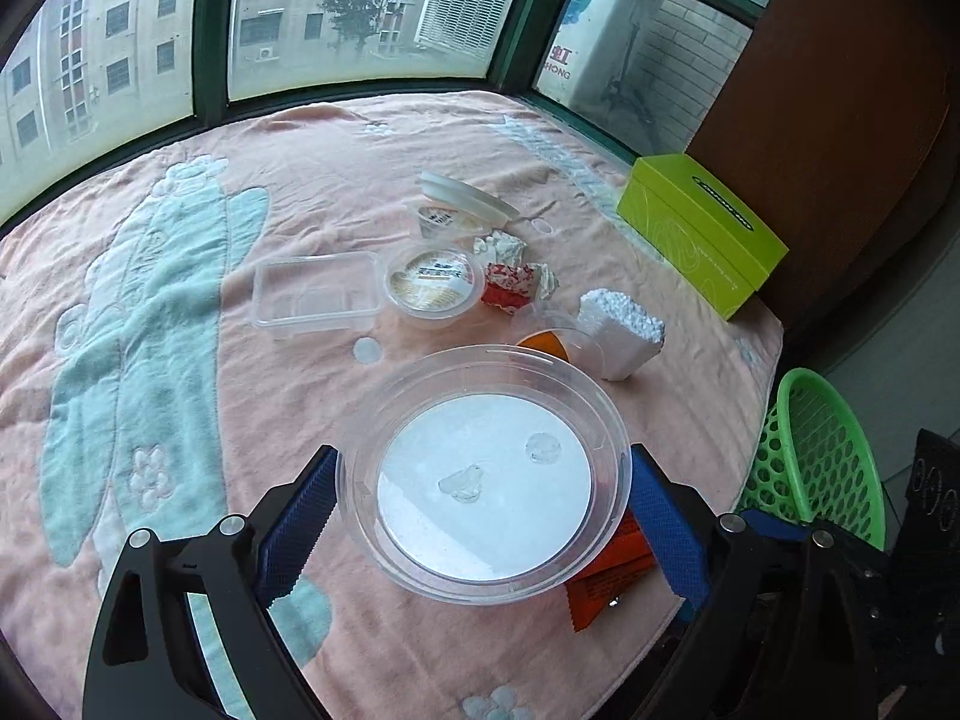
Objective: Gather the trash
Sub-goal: 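Grasp the orange snack packet with the right tool while the left tool holds the lid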
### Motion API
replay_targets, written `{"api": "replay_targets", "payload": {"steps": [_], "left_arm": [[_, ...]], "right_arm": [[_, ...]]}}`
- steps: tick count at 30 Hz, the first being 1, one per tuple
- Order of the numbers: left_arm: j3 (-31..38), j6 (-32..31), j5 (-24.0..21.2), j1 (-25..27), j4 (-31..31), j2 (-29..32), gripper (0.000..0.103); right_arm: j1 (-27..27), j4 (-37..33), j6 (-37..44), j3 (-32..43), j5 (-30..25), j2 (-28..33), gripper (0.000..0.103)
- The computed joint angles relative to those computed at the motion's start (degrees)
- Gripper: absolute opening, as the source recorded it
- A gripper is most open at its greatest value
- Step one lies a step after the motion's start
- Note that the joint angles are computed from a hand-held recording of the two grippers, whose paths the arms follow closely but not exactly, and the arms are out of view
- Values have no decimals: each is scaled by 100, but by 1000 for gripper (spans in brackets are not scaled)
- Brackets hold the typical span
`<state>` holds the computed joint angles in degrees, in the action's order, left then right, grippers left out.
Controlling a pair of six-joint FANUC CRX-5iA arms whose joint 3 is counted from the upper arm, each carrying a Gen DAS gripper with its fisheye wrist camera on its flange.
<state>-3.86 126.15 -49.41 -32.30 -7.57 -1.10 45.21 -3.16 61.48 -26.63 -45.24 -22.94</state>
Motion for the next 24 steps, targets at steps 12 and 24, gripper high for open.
{"api": "replay_targets", "payload": {"steps": [12, 24], "left_arm": [[-438, 234, -19, 183, -126, -517, 90], [-582, 177, 107, 250, 18, -575, 90]], "right_arm": [[425, 659, -853, 178, 77, 818, 91], [698, 1432, -1336, -34, 64, 995, 86]]}}
